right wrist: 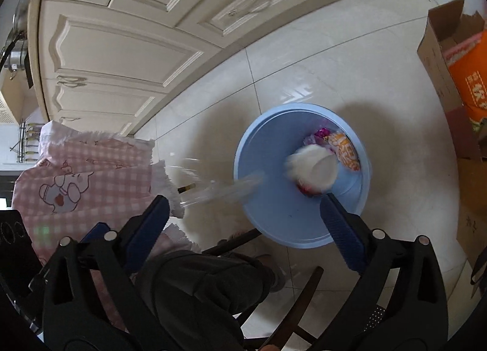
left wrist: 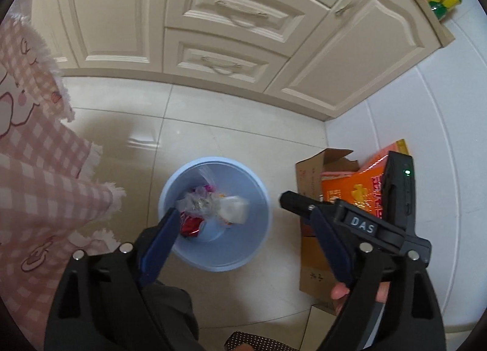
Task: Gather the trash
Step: 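Return both open tools from the bin to the table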
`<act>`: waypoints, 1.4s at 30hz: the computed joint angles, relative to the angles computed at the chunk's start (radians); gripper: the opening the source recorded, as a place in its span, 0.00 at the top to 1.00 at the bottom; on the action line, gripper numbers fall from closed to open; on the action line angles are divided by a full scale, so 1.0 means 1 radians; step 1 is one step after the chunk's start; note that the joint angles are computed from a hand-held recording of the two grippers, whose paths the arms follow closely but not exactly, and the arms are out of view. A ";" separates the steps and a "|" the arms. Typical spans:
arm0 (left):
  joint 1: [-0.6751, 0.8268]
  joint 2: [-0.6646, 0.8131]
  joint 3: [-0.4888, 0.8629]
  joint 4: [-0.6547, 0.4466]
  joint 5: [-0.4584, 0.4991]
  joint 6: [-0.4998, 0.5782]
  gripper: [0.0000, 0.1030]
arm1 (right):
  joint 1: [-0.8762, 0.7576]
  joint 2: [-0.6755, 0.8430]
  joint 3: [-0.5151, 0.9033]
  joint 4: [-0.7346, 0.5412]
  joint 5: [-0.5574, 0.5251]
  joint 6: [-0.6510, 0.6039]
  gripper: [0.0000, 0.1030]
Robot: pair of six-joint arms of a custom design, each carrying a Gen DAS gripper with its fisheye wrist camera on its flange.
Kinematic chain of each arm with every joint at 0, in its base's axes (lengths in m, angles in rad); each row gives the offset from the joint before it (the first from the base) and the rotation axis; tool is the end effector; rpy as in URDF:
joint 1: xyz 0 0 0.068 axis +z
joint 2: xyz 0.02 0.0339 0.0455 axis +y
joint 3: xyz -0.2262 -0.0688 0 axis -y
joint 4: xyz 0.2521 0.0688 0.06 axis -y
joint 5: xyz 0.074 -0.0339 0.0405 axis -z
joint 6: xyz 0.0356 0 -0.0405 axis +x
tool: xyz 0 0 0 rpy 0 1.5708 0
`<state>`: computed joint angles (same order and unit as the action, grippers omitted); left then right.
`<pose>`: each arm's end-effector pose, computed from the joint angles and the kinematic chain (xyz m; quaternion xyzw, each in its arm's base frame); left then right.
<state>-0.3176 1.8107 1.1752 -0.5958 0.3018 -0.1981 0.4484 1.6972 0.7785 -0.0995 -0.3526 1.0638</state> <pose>0.3275 -0.1188 0.1300 0.0835 0.9712 -0.1859 0.1237 0.2700 0.1436 0.0825 0.2413 0.9172 0.3070 0.0796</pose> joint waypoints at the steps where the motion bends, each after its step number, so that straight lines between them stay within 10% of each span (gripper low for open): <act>1: 0.004 0.000 -0.001 -0.003 0.000 0.001 0.17 | 0.003 -0.012 -0.005 -0.008 0.014 0.002 0.06; 24: -0.054 -0.546 -0.087 -0.175 -0.065 -0.005 0.15 | 0.137 -0.401 0.162 -0.420 0.305 -0.015 0.06; 42: 0.445 -0.862 0.218 -0.573 0.208 0.264 0.09 | 0.480 -0.144 0.962 -0.729 0.619 -0.111 0.06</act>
